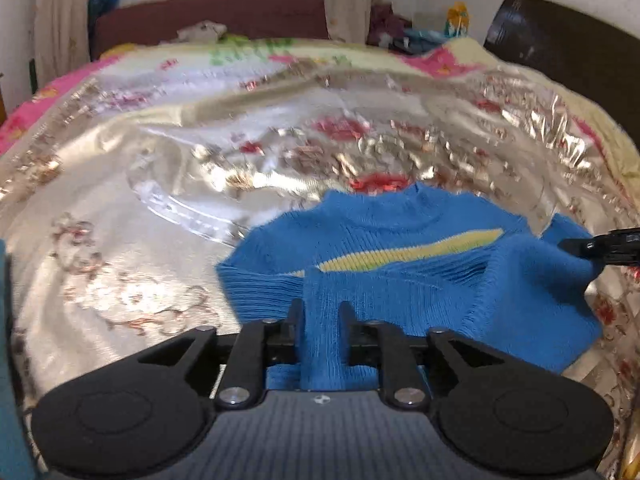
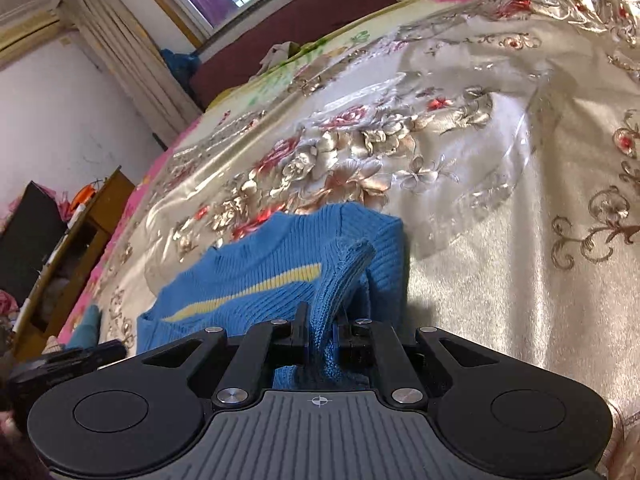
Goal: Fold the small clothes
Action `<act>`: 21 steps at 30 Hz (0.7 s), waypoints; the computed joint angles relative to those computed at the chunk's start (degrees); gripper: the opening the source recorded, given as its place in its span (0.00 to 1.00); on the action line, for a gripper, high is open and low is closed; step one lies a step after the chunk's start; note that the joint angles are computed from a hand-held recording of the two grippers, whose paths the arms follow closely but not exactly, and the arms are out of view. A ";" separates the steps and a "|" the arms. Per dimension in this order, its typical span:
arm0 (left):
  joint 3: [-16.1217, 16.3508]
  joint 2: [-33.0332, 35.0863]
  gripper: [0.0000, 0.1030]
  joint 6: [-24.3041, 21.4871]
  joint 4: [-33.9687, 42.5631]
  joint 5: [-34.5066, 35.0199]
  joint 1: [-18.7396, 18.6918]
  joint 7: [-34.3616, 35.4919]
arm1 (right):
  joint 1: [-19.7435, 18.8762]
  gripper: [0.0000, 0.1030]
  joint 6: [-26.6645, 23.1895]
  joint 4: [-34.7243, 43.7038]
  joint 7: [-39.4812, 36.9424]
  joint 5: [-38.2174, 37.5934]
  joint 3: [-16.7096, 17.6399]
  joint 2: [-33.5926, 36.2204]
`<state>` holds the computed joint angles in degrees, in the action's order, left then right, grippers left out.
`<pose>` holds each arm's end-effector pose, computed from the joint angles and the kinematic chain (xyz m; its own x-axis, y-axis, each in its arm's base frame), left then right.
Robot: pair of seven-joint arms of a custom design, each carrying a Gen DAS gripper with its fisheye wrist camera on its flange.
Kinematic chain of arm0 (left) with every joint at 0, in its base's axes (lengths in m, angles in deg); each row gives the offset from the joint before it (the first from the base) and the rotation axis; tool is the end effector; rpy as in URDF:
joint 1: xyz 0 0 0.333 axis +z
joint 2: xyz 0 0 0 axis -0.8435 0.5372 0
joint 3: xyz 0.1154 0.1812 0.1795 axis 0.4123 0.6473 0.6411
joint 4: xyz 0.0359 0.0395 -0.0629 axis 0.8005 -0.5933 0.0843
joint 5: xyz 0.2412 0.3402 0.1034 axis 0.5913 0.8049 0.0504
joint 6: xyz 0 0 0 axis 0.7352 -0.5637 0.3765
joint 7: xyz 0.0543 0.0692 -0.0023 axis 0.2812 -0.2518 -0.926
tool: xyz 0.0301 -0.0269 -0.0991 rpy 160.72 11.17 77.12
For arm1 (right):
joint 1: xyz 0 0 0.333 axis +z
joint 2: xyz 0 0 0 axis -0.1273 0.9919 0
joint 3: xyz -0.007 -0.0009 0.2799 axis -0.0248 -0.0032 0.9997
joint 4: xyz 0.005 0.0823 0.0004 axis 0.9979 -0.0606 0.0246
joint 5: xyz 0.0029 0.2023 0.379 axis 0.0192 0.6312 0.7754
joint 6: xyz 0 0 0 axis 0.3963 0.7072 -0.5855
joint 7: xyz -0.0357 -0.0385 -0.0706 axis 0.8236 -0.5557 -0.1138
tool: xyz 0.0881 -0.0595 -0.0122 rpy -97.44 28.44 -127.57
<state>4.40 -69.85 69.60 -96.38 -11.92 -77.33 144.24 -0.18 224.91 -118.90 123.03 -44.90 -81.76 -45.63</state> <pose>0.5048 -0.1842 0.5030 -0.5013 -0.8552 0.1318 -0.6621 0.2811 -0.6947 0.4115 0.0137 0.4986 -0.1602 -0.8437 -0.5124 -0.6490 0.4811 -0.5894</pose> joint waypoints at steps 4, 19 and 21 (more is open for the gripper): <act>-4.27 3.68 0.28 1.21 1.83 8.90 2.87 -6.57 | 0.67 0.10 0.08 -0.45 -0.19 0.57 -0.50 -0.30; -3.59 5.15 0.12 -1.10 3.27 11.34 1.56 -11.04 | 1.91 0.10 0.37 -0.51 -1.65 2.72 -1.66 -0.52; -3.49 5.04 0.11 -1.38 3.43 9.78 1.63 -10.91 | 2.09 0.10 0.86 -0.51 -1.67 3.18 -1.73 -0.82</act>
